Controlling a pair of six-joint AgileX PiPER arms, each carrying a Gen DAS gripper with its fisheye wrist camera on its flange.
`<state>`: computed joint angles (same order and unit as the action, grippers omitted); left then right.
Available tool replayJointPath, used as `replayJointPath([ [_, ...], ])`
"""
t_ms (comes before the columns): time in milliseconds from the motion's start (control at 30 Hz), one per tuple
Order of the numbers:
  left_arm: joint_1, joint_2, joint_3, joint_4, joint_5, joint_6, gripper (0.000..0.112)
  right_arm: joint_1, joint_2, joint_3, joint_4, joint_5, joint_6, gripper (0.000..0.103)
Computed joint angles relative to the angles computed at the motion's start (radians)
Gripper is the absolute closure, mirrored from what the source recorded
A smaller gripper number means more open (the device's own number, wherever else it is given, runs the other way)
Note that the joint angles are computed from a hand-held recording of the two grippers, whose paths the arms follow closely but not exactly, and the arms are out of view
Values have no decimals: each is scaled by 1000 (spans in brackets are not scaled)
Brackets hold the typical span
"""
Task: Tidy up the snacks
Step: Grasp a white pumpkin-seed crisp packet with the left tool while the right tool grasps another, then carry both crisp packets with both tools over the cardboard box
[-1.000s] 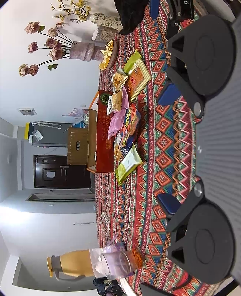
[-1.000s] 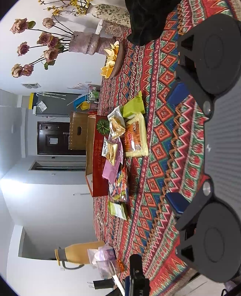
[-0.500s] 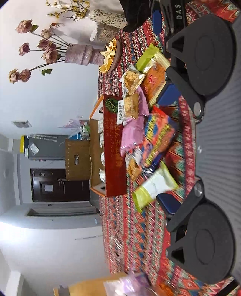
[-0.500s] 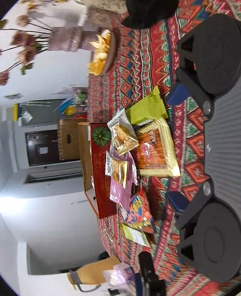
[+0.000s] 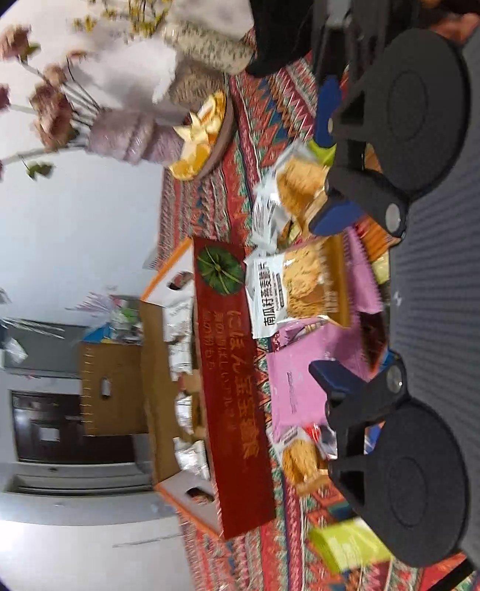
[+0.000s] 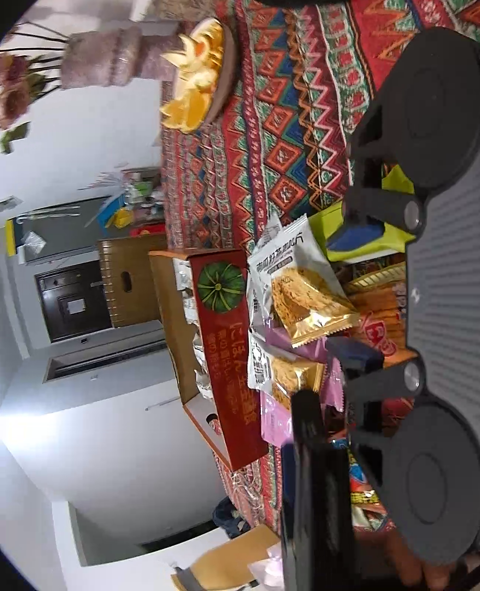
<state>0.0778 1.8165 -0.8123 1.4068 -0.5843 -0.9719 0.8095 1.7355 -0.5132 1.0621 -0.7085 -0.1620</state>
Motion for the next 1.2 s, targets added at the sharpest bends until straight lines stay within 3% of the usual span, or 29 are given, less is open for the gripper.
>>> replayJointPath([
  [133, -11, 81, -82, 65, -33, -98, 49, -46, 10, -16, -68, 8, 37, 52],
  [167, -14, 90, -89, 67, -36, -101, 58, -62, 15, -27, -78, 15, 40, 50],
  [267, -15, 100, -93, 50, -40, -93, 65, -100, 29, -43, -133, 14, 93, 43],
  [467, 65, 47, -77, 108, -74, -168, 68, -143, 76, -121, -162, 44, 88, 41],
  [600, 154, 11, -61, 140, -155, -191, 68, -98, 135, -218, 14, 32, -145, 39],
  [767, 213, -32, -16, 78, -158, -80, 68, -77, 196, -293, 132, 8, -301, 39],
  [833, 235, -34, -16, 94, -157, -85, 68, -75, 205, -309, 147, 2, -325, 41],
  [900, 256, -34, -12, 106, -159, -83, 68, -71, 211, -320, 159, -2, -354, 54],
  [1200, 372, -86, 44, 163, -215, -77, 68, 11, 159, -283, 303, -62, -426, 60],
])
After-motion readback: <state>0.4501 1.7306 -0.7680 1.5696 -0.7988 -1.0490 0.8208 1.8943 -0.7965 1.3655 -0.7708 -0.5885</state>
